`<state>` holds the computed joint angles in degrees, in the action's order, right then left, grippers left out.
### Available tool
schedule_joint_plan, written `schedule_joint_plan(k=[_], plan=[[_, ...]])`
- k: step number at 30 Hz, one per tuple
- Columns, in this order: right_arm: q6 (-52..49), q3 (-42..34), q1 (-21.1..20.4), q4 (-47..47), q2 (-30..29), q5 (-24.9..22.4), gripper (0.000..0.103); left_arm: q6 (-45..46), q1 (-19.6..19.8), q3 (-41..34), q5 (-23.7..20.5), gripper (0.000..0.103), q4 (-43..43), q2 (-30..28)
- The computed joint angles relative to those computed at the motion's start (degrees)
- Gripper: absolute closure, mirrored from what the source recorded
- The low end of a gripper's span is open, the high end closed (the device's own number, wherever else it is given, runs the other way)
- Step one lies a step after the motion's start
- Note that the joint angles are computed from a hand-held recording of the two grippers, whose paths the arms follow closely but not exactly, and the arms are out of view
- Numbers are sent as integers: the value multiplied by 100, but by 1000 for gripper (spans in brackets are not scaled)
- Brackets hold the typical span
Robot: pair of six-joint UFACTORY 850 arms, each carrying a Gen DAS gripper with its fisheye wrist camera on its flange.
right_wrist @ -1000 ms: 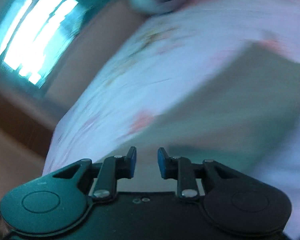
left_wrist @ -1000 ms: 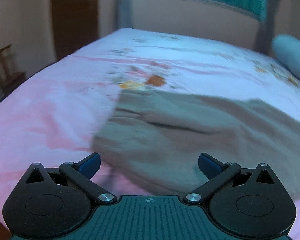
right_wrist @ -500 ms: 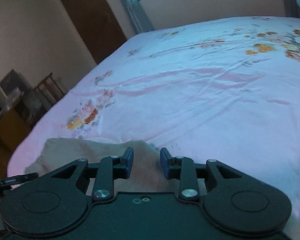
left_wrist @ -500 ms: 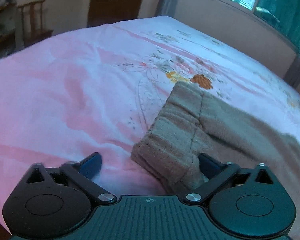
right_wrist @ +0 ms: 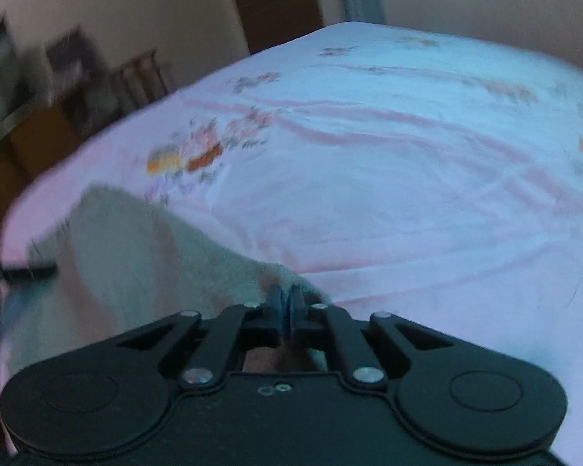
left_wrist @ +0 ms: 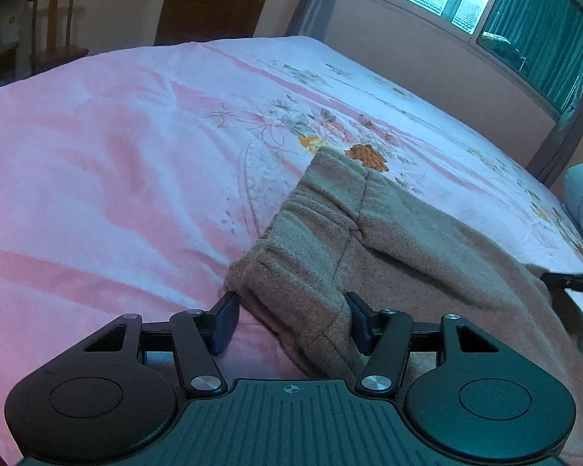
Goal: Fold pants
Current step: 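Release the hem with the right gripper and lift it away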
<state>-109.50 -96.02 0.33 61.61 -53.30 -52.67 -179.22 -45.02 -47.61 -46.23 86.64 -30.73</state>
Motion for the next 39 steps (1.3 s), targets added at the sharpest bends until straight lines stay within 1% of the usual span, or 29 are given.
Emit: schedule_joint_plan(k=[1,2,3,5,6,9,11,12,18,20,22,23,24,25,27,28,30,32,34,37,39], plan=[[-372,210,9,277,142,167,103,18,-11,-17,-32,45,-20,-16],[-536,363,22,589,244,368,103,28,-31,-21,-60,46,-48,-25],[-461,366,45,668,222,522,103,66,-57,-36,-89,46,-93,-41],[-58,259,147,325,51,871,103,110,-71,-46,-97,46,-129,-49],[-134,294,157,371,28,940,103,109,-63,-31,-76,45,-112,-32],[-114,348,118,534,47,873,103,49,-30,50,4,45,30,29],[-573,599,69,911,225,874,95,28,-18,79,31,44,63,58],[-862,765,25,1131,355,875,94,21,-17,83,38,43,57,67],[-1358,1203,-210,1417,759,610,95,97,3,49,80,41,-13,69],[-1462,1345,-307,1492,884,533,95,118,19,46,114,36,-12,79],[-1603,1507,-422,1589,1019,492,95,381,26,-13,143,17,-171,69],[-1702,1599,-473,1647,1092,499,95,630,34,-74,170,11,-297,53],[-1770,1682,-530,1678,1160,488,95,919,33,-160,195,2,-449,20],[-1806,1755,-606,1692,1218,451,94,1246,31,-264,198,0,-640,-30],[-1918,1898,-756,1715,1336,453,91,1788,12,-465,116,0,-978,-148],[-1969,1967,-838,1750,1394,487,87,1848,1,-507,76,0,-1049,-170],[-1894,2023,-1075,1780,1444,412,82,1815,-19,-536,29,0,-1151,-159],[-1870,2078,-1395,1885,1483,324,80,1879,-86,-605,-115,0,-1365,-145],[-1804,2108,-1759,2071,1481,226,67,1849,-234,-673,-385,0,-1366,-145],[-1214,1852,-2349,2067,1257,-80,65,2095,-399,-853,-727,0,-1415,-174],[-847,1626,-2635,2171,1070,-86,65,2215,-465,-974,-888,0,-1255,-196]])
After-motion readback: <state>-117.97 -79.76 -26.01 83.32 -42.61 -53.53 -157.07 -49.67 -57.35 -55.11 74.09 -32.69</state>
